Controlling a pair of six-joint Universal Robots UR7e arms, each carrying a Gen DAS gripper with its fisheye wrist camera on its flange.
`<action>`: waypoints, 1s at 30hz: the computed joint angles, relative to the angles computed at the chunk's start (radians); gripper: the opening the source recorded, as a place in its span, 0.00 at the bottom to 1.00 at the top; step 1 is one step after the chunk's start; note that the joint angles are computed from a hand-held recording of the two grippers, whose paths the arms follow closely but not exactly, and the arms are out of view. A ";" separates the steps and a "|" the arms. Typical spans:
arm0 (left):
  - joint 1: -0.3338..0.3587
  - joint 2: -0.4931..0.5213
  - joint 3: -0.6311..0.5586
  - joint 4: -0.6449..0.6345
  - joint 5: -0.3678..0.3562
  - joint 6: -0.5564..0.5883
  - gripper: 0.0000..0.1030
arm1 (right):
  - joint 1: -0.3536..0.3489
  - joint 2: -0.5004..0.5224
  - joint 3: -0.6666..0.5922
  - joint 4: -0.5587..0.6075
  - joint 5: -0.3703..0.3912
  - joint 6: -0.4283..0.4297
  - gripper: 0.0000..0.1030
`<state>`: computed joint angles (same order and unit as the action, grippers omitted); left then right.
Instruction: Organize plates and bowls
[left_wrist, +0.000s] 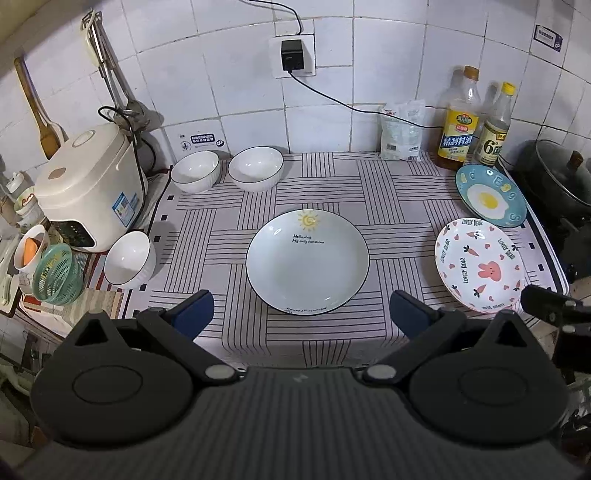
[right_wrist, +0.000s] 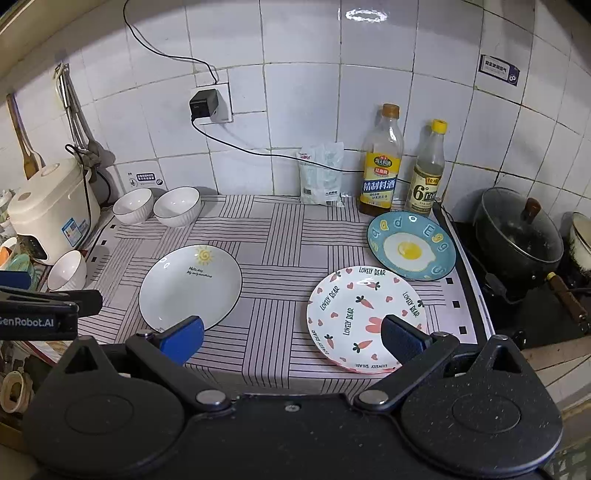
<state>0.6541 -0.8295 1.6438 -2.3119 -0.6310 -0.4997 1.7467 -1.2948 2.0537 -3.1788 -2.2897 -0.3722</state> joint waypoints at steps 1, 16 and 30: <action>0.000 0.001 -0.001 0.001 0.002 -0.002 1.00 | 0.002 0.001 -0.003 0.002 -0.003 0.000 1.00; 0.009 -0.002 0.006 0.005 0.022 -0.014 1.00 | 0.021 0.039 -0.027 -0.014 -0.086 0.009 1.00; 0.008 -0.003 0.016 0.013 0.026 -0.016 0.99 | 0.023 0.041 -0.038 0.012 -0.114 0.044 1.00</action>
